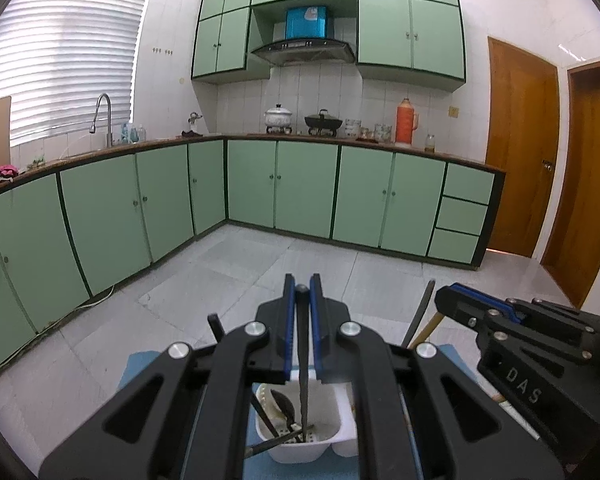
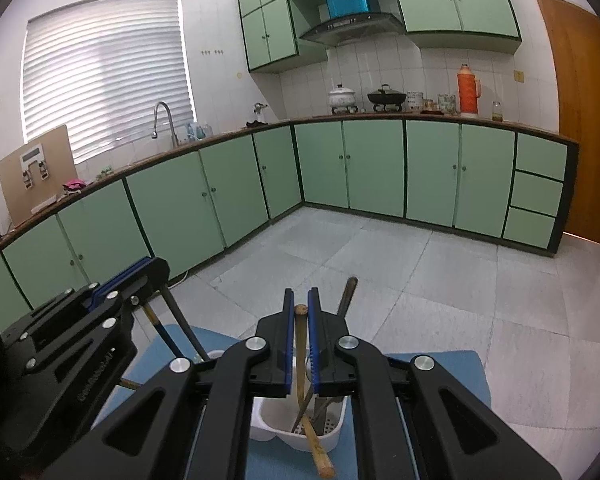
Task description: Organize utensils
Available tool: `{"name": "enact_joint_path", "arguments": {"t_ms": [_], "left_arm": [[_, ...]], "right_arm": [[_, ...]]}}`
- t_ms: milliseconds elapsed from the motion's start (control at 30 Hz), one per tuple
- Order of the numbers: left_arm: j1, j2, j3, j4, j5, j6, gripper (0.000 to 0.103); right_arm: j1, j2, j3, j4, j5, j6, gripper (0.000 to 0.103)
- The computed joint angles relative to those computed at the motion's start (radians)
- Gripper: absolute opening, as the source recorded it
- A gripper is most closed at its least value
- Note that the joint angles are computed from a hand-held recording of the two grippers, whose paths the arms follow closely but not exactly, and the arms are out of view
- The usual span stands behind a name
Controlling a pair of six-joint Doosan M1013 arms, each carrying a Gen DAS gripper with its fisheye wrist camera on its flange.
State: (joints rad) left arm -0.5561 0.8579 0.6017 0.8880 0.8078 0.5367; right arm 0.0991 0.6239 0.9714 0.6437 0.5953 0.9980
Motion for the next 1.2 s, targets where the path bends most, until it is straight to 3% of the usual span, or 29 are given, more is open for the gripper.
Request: {"name": "enact_joint_path", "arguments": {"t_ms": [333,467,533,600,700,800,933,1033,1200], "left_arm": [[0.008,-0.010,0.033,-0.025,0.000,0.000,0.007],[0.009,-0.020,0.043,-0.014,-0.003,-0.022,0.010],[0.008,-0.028,0.052,-0.002,-0.013,-0.042,0.023],[0.007,-0.040,0.071,0.025,-0.025,-0.071,0.029],[0.003,-0.062,0.105,0.087,-0.037,-0.129,0.049],[-0.001,-0.090,0.151,0.148,-0.047,-0.199,0.057],[-0.013,-0.134,0.228,0.245,-0.045,-0.303,0.077],[-0.028,-0.167,0.287,0.328,-0.027,-0.378,0.087],[-0.053,-0.219,0.385,0.386,-0.003,-0.431,0.093]], "right_arm": [[-0.006,0.002,-0.001,-0.031,0.012,0.035,0.007],[-0.006,-0.002,0.005,-0.030,0.004,0.036,0.021],[-0.013,-0.007,0.011,0.001,0.004,0.025,0.023],[-0.019,-0.013,0.023,0.031,-0.005,0.013,0.031],[-0.029,-0.028,0.046,0.070,-0.029,-0.011,0.041],[-0.040,-0.045,0.071,0.109,-0.048,-0.039,0.050],[-0.056,-0.079,0.125,0.163,-0.083,-0.087,0.060],[-0.068,-0.107,0.174,0.205,-0.101,-0.124,0.065],[-0.078,-0.164,0.276,0.288,-0.132,-0.211,0.083]]}}
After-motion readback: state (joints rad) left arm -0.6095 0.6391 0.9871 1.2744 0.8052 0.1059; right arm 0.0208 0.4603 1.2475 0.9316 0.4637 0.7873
